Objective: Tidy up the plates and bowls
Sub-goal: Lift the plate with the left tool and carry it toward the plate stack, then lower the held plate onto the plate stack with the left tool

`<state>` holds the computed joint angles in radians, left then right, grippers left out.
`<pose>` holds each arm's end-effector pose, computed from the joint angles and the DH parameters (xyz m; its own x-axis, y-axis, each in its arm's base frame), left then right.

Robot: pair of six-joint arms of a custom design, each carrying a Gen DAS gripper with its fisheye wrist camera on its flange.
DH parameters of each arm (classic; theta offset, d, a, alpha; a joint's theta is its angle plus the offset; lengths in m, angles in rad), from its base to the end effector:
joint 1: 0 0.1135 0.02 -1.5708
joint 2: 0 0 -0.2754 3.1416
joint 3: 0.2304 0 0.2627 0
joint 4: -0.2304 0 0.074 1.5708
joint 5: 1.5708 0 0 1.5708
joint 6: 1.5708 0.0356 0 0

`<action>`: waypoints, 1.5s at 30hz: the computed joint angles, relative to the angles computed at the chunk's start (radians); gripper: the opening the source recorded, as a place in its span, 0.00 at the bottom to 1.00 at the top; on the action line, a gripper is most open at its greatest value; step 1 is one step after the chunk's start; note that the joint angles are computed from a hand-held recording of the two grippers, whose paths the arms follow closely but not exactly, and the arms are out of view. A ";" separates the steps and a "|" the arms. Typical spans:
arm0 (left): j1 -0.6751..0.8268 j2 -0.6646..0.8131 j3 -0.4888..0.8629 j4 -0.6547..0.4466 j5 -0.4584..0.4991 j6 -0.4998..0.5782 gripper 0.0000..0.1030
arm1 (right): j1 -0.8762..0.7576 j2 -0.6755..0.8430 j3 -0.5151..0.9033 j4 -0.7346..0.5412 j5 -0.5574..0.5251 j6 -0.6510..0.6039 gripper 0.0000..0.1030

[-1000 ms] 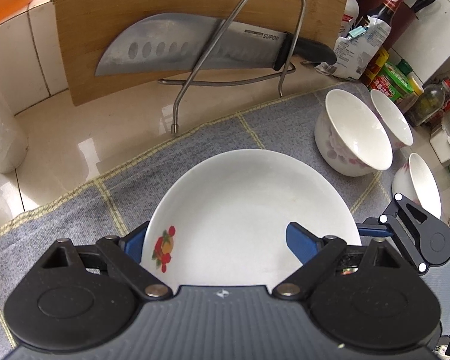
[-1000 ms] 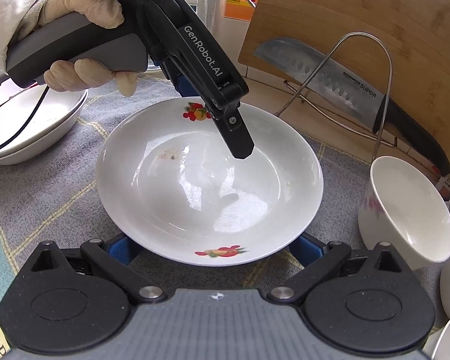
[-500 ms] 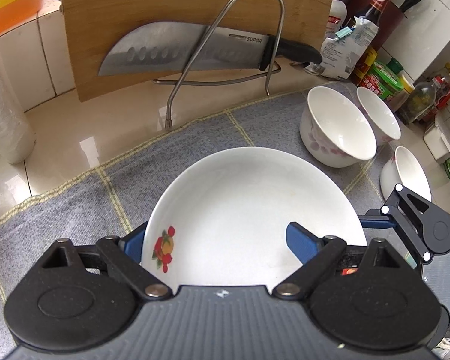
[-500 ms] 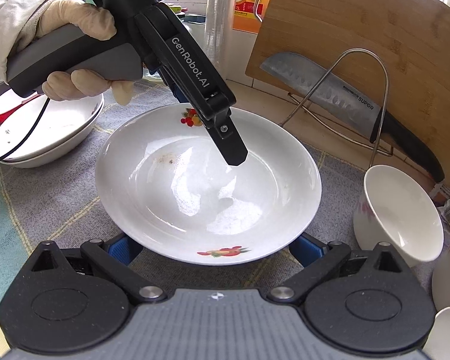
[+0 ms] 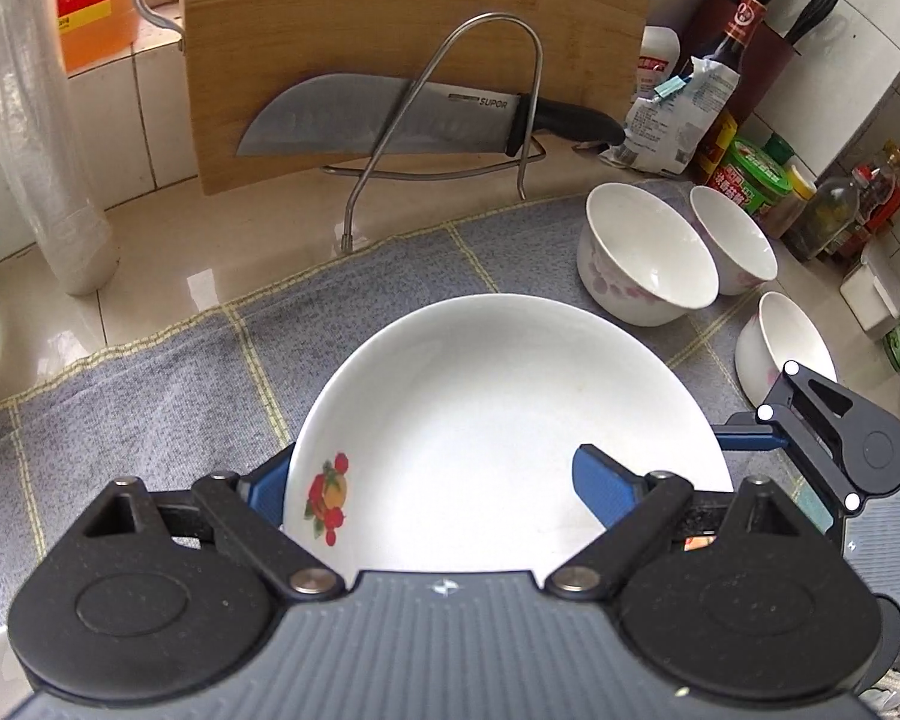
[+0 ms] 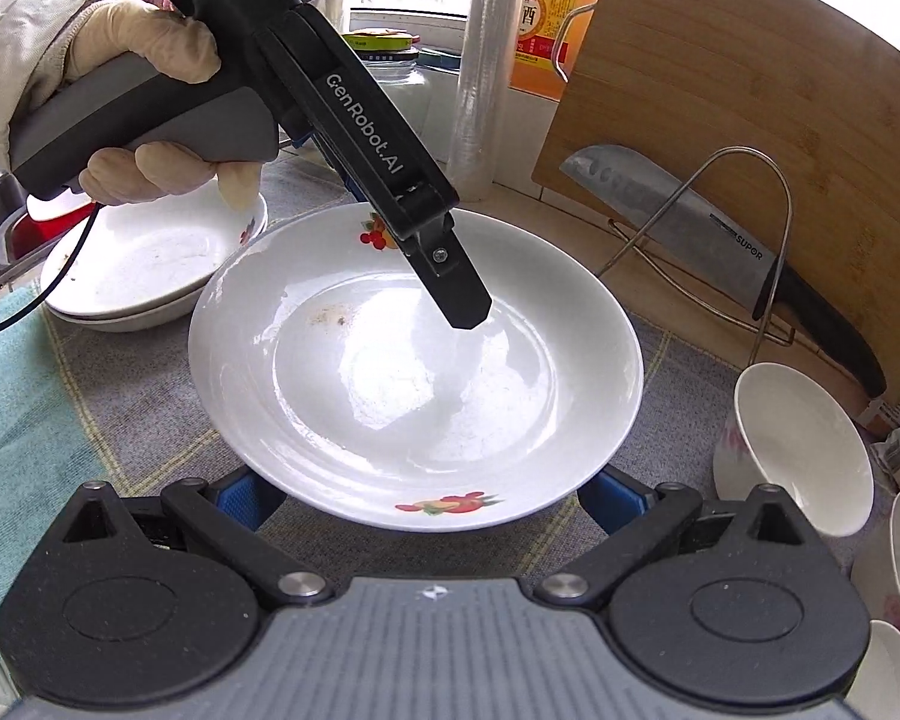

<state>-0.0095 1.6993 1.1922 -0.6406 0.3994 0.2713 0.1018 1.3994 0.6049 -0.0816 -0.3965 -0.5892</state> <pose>0.3517 -0.0172 0.2175 -0.8333 0.2548 -0.4906 0.4066 0.8838 -0.2316 0.2607 0.0404 0.1623 -0.4467 -0.5609 -0.6971 -0.7071 0.6987 -0.1091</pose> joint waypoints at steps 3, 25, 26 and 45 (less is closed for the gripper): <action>0.006 -0.046 -0.038 0.007 -0.001 -0.012 0.89 | -0.003 -0.027 -0.004 -0.029 -0.017 -0.014 1.00; 0.067 -0.404 -0.308 0.004 -0.031 -0.109 0.89 | 0.030 -0.245 -0.056 -0.225 -0.101 -0.127 1.00; 0.075 -0.418 -0.317 0.002 -0.028 -0.114 0.89 | 0.027 -0.252 -0.057 -0.236 -0.112 -0.138 1.00; 0.363 -0.395 -0.292 -0.099 0.111 0.125 0.89 | 0.315 -0.191 -0.018 -0.133 0.052 0.071 1.00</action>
<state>0.3536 1.3040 0.8998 -0.7393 0.5101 0.3965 0.4170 1.2079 0.5867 -0.2149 -0.3443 -0.5181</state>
